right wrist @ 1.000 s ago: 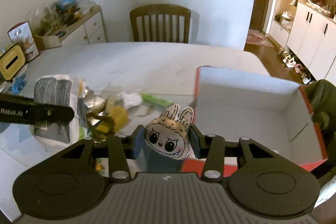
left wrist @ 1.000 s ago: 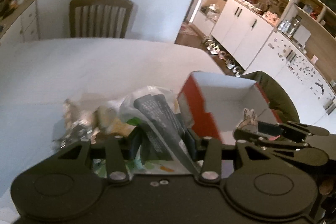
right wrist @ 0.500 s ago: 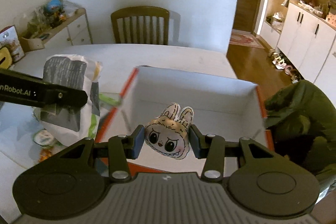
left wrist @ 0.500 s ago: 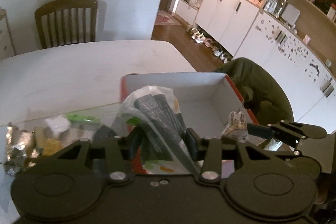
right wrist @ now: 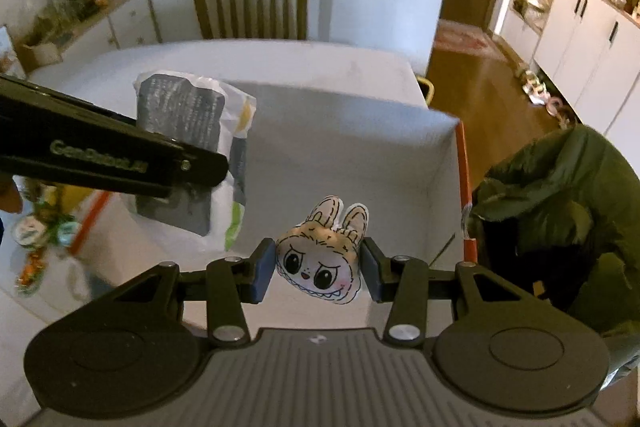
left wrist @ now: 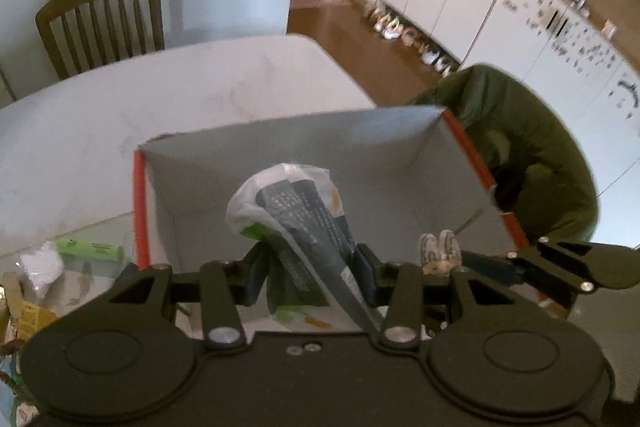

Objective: Organize objects
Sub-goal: 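Carry the snack bag and bunny plush into the red box and open both tools, then withdraw both tools from the box back toward the table items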

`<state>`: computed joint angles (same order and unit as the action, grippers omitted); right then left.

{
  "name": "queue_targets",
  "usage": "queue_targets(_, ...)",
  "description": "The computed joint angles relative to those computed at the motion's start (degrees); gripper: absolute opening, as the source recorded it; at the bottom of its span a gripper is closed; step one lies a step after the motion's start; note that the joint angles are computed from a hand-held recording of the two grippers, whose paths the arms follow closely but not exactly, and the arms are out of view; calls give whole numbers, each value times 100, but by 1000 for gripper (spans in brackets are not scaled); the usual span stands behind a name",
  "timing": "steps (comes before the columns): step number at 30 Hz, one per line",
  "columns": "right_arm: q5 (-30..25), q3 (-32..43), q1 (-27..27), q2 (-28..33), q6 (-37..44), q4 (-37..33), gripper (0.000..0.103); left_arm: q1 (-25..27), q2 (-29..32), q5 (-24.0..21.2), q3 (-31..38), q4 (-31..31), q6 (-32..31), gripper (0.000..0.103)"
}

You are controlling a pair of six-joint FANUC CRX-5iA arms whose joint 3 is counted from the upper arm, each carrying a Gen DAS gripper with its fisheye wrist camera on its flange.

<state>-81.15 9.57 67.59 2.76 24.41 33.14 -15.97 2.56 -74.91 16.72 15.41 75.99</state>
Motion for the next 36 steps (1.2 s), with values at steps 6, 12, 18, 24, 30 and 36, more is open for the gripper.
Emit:
queue_targets(6,168,-22,-295,65,481,-469,45,-173,434,-217,294,-284,137,45)
queue_targets(12,223,27,-550,113,758,-945,45,-282,727,-424,497,-478,140,45)
queue_targets(18,272,128,-812,159,1141,-1418,45,-274,915,-668,603,-513,55,46)
queue_targets(24,132,217,-929,241,1249,-1655,45,-181,1020,-840,631,-457,32,51)
queue_targets(30,68,336,-1009,300,1359,-1696,46,-130,929,-810,555,-450,-25,69)
queue_targets(36,44,318,-936,307,1287,-1572,55,-27,717,-704,439,-475,-41,82)
